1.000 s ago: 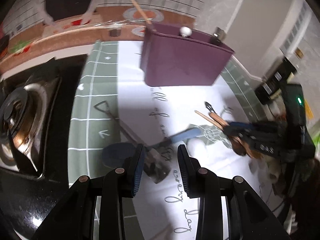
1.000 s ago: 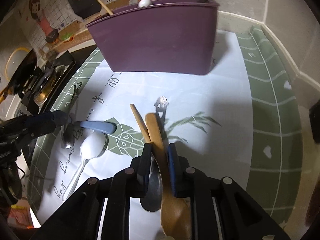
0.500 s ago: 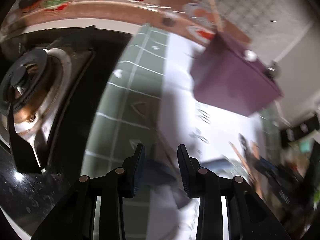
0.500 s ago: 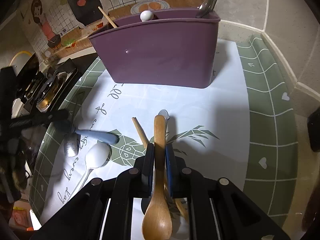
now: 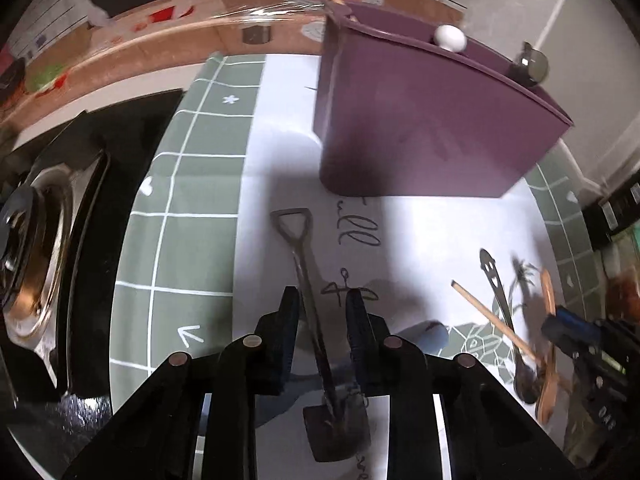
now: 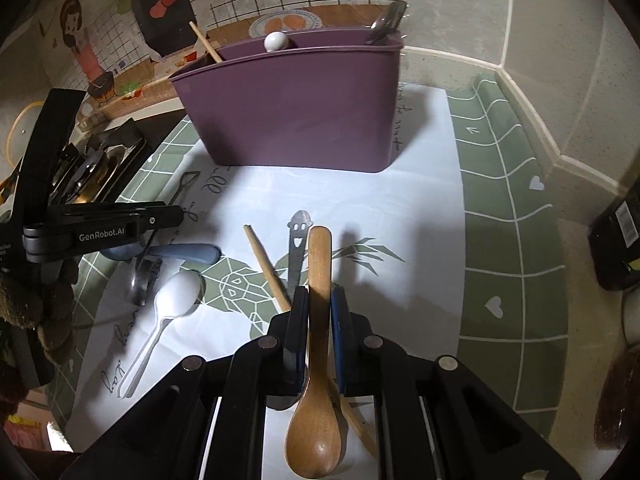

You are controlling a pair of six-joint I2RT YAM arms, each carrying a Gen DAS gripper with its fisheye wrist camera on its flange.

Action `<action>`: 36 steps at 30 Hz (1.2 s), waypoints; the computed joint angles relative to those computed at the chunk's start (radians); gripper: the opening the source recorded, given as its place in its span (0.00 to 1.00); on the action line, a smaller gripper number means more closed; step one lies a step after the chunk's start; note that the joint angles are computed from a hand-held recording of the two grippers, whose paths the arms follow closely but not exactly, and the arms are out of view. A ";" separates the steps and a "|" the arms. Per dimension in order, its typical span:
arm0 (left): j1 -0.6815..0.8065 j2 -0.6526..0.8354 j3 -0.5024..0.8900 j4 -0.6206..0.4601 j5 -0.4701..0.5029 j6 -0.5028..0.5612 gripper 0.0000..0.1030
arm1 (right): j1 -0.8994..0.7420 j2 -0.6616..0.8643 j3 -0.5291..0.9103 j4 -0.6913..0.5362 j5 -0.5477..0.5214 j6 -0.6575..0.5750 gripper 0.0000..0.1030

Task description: Organize utensils

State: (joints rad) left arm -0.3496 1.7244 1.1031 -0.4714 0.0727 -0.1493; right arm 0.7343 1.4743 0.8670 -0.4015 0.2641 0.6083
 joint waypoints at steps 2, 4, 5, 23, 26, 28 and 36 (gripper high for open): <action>-0.011 0.016 0.030 -0.031 -0.022 -0.023 0.24 | 0.008 0.002 0.001 -0.001 0.021 0.003 0.10; -0.019 0.035 0.055 -0.040 -0.035 -0.038 0.14 | 0.018 0.005 0.004 -0.004 0.045 0.004 0.10; -0.017 0.040 0.052 -0.023 -0.028 -0.048 0.05 | 0.024 0.005 0.004 -0.004 0.057 0.006 0.10; 0.042 -0.589 -0.332 -0.013 0.180 -0.056 0.03 | 0.176 -0.246 -0.081 0.018 0.119 0.059 0.10; 0.038 -0.633 -0.332 -0.030 0.186 -0.066 0.02 | 0.192 -0.241 -0.058 0.003 0.138 0.065 0.10; 0.044 -0.647 -0.331 -0.035 0.189 -0.061 0.02 | 0.194 -0.242 -0.048 -0.002 0.141 0.065 0.10; 0.035 -0.716 -0.314 -0.073 0.183 -0.052 0.01 | 0.214 -0.243 -0.008 -0.031 0.172 0.045 0.10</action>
